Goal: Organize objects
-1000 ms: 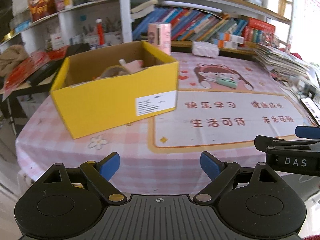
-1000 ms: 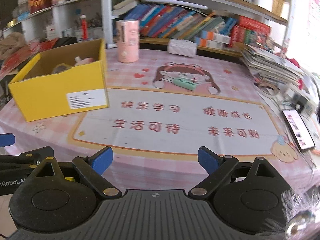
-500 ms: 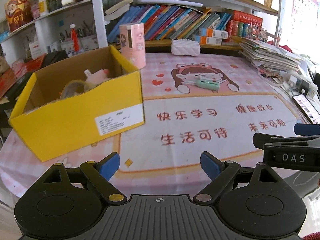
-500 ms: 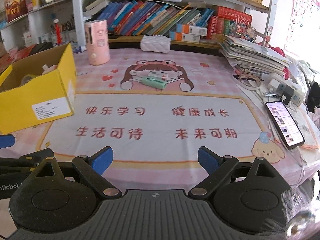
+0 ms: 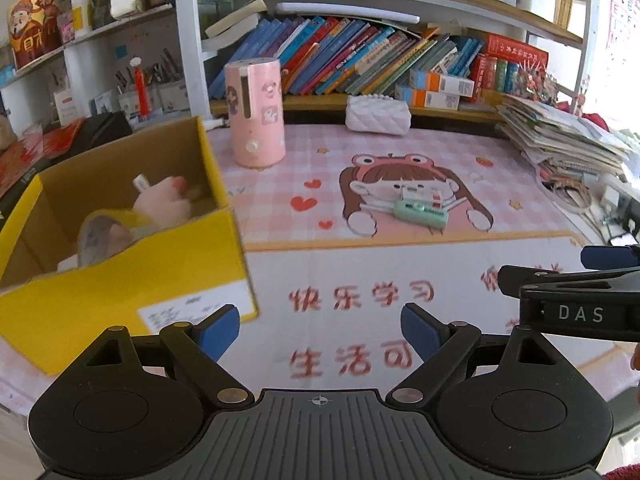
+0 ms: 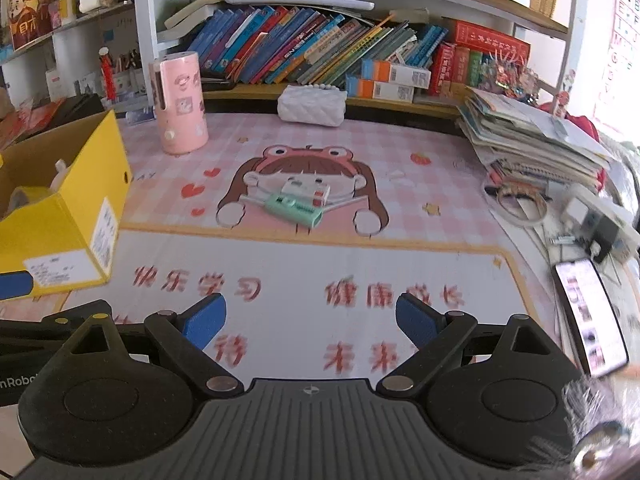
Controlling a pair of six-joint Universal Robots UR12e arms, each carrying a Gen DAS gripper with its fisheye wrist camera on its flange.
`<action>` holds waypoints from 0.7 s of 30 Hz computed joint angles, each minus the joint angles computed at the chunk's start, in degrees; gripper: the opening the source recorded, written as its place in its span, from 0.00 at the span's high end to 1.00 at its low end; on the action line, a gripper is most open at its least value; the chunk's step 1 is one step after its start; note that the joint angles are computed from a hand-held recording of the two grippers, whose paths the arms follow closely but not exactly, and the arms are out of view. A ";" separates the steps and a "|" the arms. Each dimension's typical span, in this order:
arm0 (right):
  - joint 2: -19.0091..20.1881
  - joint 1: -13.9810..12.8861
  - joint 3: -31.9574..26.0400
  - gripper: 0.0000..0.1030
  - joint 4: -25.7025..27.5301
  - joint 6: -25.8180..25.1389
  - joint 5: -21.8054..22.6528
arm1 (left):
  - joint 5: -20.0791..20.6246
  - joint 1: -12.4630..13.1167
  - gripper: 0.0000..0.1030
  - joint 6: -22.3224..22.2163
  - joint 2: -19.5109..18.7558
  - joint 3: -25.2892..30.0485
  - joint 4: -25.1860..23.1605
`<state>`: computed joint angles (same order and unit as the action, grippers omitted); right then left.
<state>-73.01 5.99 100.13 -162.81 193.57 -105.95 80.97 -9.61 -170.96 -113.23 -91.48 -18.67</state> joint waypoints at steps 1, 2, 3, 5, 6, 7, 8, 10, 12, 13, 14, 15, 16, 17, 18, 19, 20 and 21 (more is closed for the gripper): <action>0.24 -0.40 -0.28 0.11 -0.12 -0.49 0.51 | 0.33 -0.28 0.13 -0.33 -0.41 0.51 0.04; 0.46 -0.78 -0.51 0.11 -0.26 -0.94 1.02 | 0.62 -0.53 0.13 -0.70 -0.74 0.93 0.13; 0.68 -1.21 -0.75 0.11 -0.40 -1.47 1.63 | 0.91 -0.77 0.13 -1.19 -1.15 1.41 0.26; 1.08 -1.93 -1.21 0.11 -0.43 -2.36 2.69 | 1.12 -1.09 0.13 -1.85 -1.78 2.16 0.58; 1.26 -2.34 -1.45 0.12 -0.38 -2.81 3.34 | 1.31 -1.29 0.13 -2.11 -2.09 2.50 0.78; 1.43 -2.68 -1.64 0.12 -0.38 -3.15 3.88 | 1.55 -1.50 0.13 -2.30 -2.42 2.87 0.94; 1.61 -2.97 -1.83 0.12 -0.39 -3.42 4.38 | 1.84 -1.70 0.13 -2.42 -2.71 3.23 1.02; 2.02 -3.62 -2.22 0.12 -0.40 -3.99 5.65 | 2.52 -2.10 0.13 -2.63 -3.28 3.97 1.01; 2.41 -4.27 -2.65 0.13 -0.32 -4.55 6.93 | 3.12 -2.41 0.13 -2.84 -3.81 4.73 0.67; 2.59 -4.52 -2.81 0.13 -0.28 -4.76 7.46 | 3.37 -2.58 0.13 -2.97 -4.05 5.10 0.44; 2.78 -4.81 -3.00 0.13 -0.22 -4.95 8.00 | 3.56 -2.71 0.13 -3.11 -4.32 5.50 0.19; 2.94 -5.07 -3.16 0.13 -0.17 -5.09 8.48 | 3.69 -2.82 0.13 -3.25 -4.56 5.86 -0.13; 3.11 -5.30 -3.32 0.13 -0.14 -5.27 8.94 | 3.97 -2.95 0.13 -3.42 -4.81 6.29 -0.51; 3.29 -5.55 -3.49 0.13 -0.11 -5.50 9.39 | 4.38 -3.10 0.13 -3.59 -5.06 6.72 -0.82; 3.47 -5.78 -3.66 0.13 -0.10 -5.75 9.81 | 4.78 -3.25 0.13 -3.65 -5.33 7.18 -1.06; 3.63 -5.99 -3.78 0.13 -0.20 -5.99 10.21 | 5.11 -3.39 0.13 -3.61 -5.64 7.67 -1.22; 3.79 -6.16 -3.91 0.13 -0.33 -6.23 10.57 | 5.46 -3.53 0.13 -3.54 -5.95 8.18 -1.30; 4.02 -6.39 -4.12 0.13 -0.40 -6.54 10.97 | 5.77 -3.66 0.13 -3.49 -6.25 8.65 -1.47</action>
<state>-68.98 -0.40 96.01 -163.21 187.03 -94.97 86.74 -13.28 -174.45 -119.49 -82.83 -20.14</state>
